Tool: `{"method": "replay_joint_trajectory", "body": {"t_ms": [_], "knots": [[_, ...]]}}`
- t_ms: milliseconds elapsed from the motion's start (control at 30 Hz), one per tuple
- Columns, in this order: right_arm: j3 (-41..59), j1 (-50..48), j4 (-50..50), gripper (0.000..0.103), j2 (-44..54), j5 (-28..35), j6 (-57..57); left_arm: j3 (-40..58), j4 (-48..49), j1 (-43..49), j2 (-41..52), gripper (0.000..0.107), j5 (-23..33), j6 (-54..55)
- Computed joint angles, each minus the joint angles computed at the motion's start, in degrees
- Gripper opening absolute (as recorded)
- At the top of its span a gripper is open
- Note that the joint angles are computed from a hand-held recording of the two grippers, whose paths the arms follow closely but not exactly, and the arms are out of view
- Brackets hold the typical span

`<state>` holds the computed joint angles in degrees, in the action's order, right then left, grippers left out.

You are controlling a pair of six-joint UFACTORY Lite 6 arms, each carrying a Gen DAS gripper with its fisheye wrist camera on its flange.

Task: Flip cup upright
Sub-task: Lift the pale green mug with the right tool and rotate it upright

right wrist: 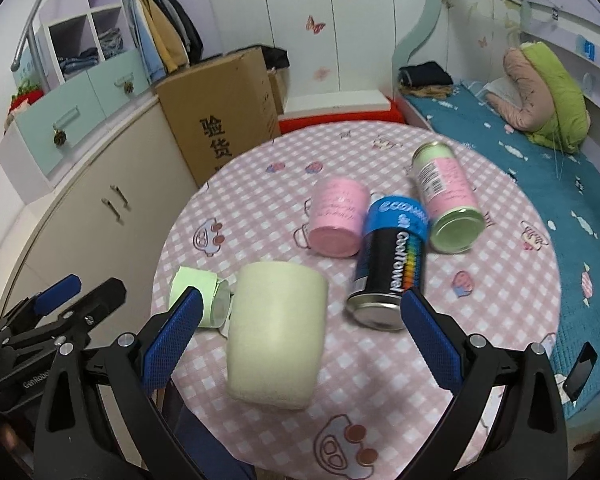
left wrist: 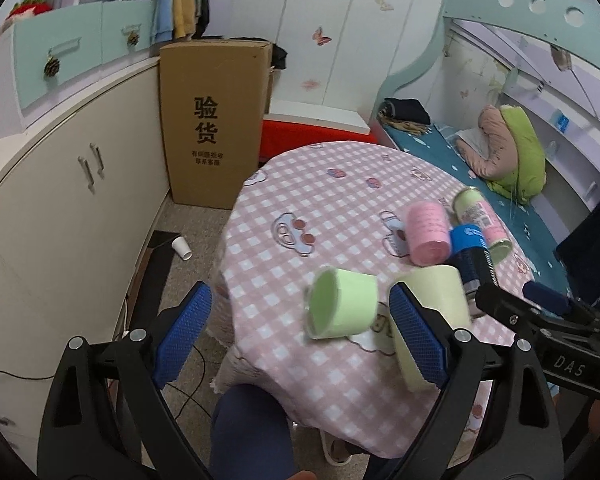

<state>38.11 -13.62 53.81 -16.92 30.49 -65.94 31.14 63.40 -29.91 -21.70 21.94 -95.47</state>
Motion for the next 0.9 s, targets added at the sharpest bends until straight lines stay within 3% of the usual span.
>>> {"method": "replay_joint_trajectory", "body": {"t_ms": [367,733,800,900], "knots": [[3.4,9.8,-5.7,0.095,10.5,-6.0,10.2,-2.9,-1.2,11.1,0.9,0.091,-8.9,4.9],[7.2,12.8,-8.0,0.095,18.5,-9.2,13.7,-1.3,5.1,14.1,6.3,0.091,-14.0,0.6],[7.9,12.8,-7.9,0.093,19.9,-9.2,13.7,-1.1,6.9,14.4,7.0,0.091,-14.7,-1.1],[8.7,12.7,-7.6,0.081,21.5,-9.4,13.0,-0.6,8.5,14.6,7.9,0.091,-15.1,-2.7]]}}
